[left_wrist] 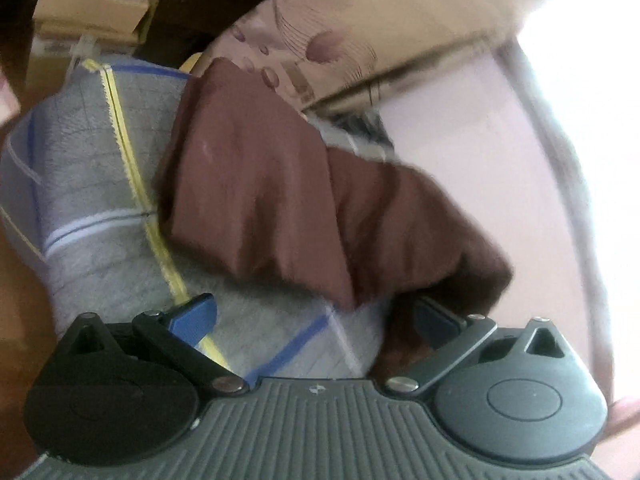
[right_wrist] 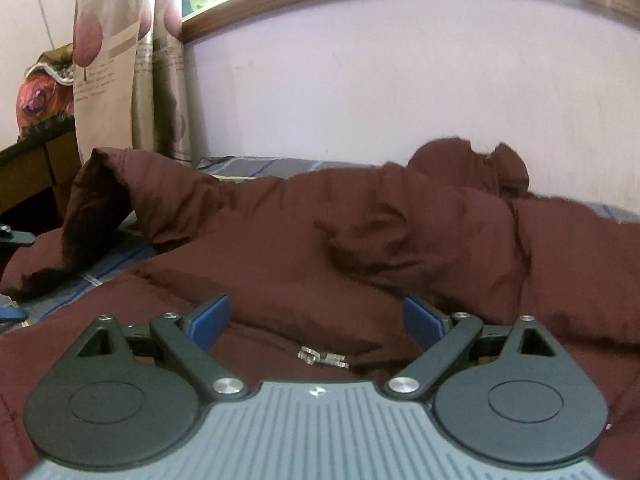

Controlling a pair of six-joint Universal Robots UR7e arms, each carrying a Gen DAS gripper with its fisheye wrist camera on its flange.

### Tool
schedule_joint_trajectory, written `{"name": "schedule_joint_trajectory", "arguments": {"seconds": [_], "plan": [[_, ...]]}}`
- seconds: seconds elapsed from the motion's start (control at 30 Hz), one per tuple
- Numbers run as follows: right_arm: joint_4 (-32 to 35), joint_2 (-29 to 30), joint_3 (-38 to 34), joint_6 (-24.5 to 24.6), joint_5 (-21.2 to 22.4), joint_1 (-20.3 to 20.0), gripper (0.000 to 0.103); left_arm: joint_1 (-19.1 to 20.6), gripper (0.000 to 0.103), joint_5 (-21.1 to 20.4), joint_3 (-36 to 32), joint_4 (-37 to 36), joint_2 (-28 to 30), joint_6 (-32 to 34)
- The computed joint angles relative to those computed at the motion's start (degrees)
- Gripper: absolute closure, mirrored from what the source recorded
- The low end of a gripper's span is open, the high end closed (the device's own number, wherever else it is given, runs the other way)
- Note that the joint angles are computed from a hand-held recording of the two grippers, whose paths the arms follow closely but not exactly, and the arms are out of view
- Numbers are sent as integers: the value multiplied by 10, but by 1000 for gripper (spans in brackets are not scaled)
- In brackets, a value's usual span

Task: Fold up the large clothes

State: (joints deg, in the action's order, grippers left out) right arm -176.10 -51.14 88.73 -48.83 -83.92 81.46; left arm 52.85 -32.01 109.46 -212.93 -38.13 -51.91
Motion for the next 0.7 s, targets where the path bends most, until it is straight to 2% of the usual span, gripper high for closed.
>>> {"name": "schedule_joint_trajectory", "arguments": {"seconds": [0.1, 0.2, 0.27, 0.33, 0.4, 0.47, 0.6, 0.7], "plan": [[7, -3, 4, 11, -1, -3, 9, 15, 0, -3, -17, -54, 10, 0], [9, -5, 8, 17, -1, -5, 9, 22, 4, 13, -39, -88, 22, 7], [8, -5, 9, 21, 0, -6, 9, 22, 26, 37, -58, -109, 33, 41], [8, -4, 8, 31, 0, -7, 9, 34, 87, 21, -62, -77, 25, 44], [9, -6, 8, 46, 8, -11, 9, 47, 89, -3, -65, -40, 15, 48], [7, -7, 8, 62, 15, -14, 9, 42, 90, 21, -82, -26, 15, 89], [24, -20, 8, 112, 41, -24, 9, 15, 92, 52, -158, -95, 37, 288], [28, -39, 18, 158, 68, -35, 9, -7, 92, 44, -235, -140, 59, 425]]}}
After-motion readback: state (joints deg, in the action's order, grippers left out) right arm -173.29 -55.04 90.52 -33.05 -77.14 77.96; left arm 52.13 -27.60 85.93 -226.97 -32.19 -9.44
